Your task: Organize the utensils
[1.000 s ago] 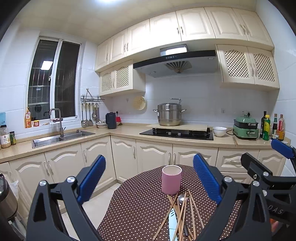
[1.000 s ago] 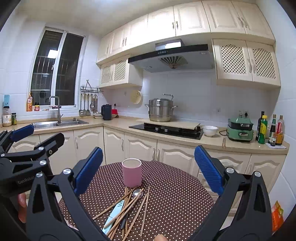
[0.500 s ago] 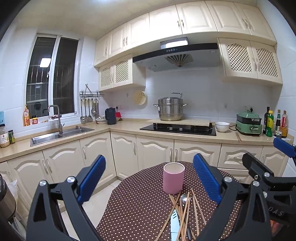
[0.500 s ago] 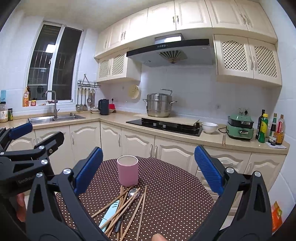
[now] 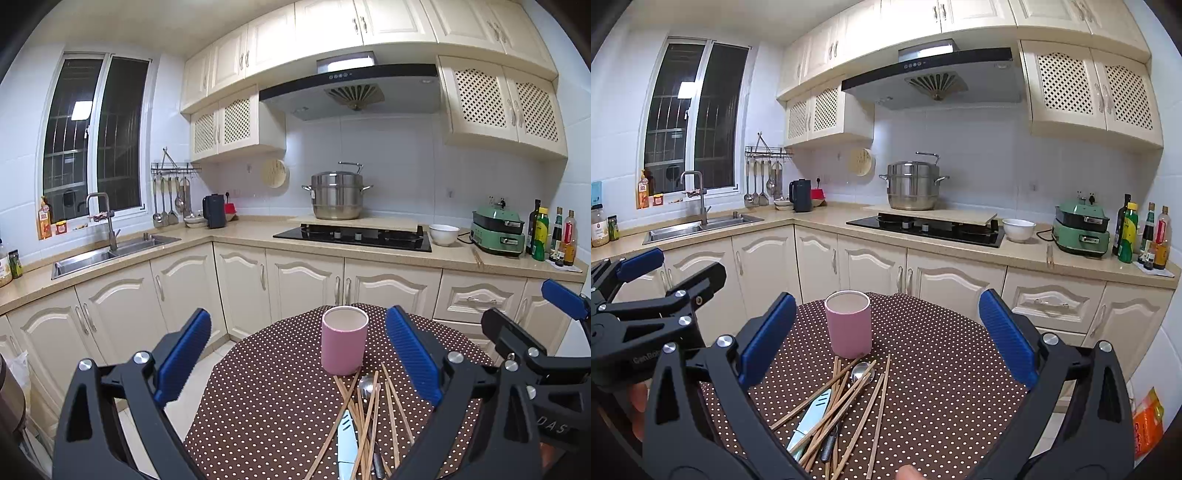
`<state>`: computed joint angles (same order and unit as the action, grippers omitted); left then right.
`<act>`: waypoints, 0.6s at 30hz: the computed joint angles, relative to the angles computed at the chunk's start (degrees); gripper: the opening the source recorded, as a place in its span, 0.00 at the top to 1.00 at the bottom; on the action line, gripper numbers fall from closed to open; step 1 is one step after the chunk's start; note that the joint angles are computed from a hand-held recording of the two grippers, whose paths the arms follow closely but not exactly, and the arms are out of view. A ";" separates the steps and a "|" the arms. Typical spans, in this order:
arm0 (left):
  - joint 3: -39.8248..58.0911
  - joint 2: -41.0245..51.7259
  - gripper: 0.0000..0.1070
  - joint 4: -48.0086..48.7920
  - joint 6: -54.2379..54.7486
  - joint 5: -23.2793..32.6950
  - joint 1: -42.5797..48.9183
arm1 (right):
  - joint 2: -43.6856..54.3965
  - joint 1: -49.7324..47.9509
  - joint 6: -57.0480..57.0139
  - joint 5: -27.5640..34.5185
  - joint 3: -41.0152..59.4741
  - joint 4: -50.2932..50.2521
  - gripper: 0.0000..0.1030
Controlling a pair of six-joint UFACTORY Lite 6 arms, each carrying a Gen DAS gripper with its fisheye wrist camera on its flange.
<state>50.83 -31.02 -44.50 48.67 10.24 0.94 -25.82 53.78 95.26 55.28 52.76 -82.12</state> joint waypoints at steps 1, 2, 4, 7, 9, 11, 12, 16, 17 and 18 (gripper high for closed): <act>0.00 0.39 0.12 0.23 -0.15 -0.16 -0.14 | 0.14 -0.55 -0.03 -0.62 -0.02 0.20 0.06; 0.26 1.10 0.12 1.60 -1.39 -0.34 -0.48 | 0.33 -1.47 -0.23 -1.61 -0.06 0.65 0.06; 0.49 2.18 0.12 4.98 -4.56 -1.07 -1.38 | 0.61 -2.65 -0.47 -2.88 -0.14 1.17 0.06; 0.61 3.67 0.12 9.07 -8.38 -2.24 -2.55 | 1.10 -4.96 -0.73 -5.20 -0.39 2.02 0.06; 1.26 5.29 0.12 11.71 -10.89 -2.46 -3.03 | 1.42 -5.98 -0.56 -6.26 -0.72 2.28 0.06; 2.81 7.90 0.12 11.64 -10.59 -1.33 -2.91 | 2.23 -7.60 -0.68 -7.91 -0.79 2.96 0.06; 3.62 9.33 0.12 9.08 -7.89 -0.39 -2.53 | 2.54 -8.48 -0.88 -8.87 -0.87 3.36 0.06; 10.53 19.54 0.12 0.80 1.10 9.21 0.82 | 5.17 -13.90 -3.22 -14.68 -0.68 7.40 0.06; 12.26 22.10 0.12 0.61 1.47 11.48 1.46 | 6.14 -15.39 -4.57 -16.40 -0.13 9.38 0.06; 14.94 25.73 0.13 1.52 0.73 14.29 2.12 | 7.05 -17.00 -6.26 -18.16 0.22 11.56 0.06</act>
<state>65.77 -5.29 -42.98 49.40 24.53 3.06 -18.77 36.78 89.00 37.11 52.98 -70.57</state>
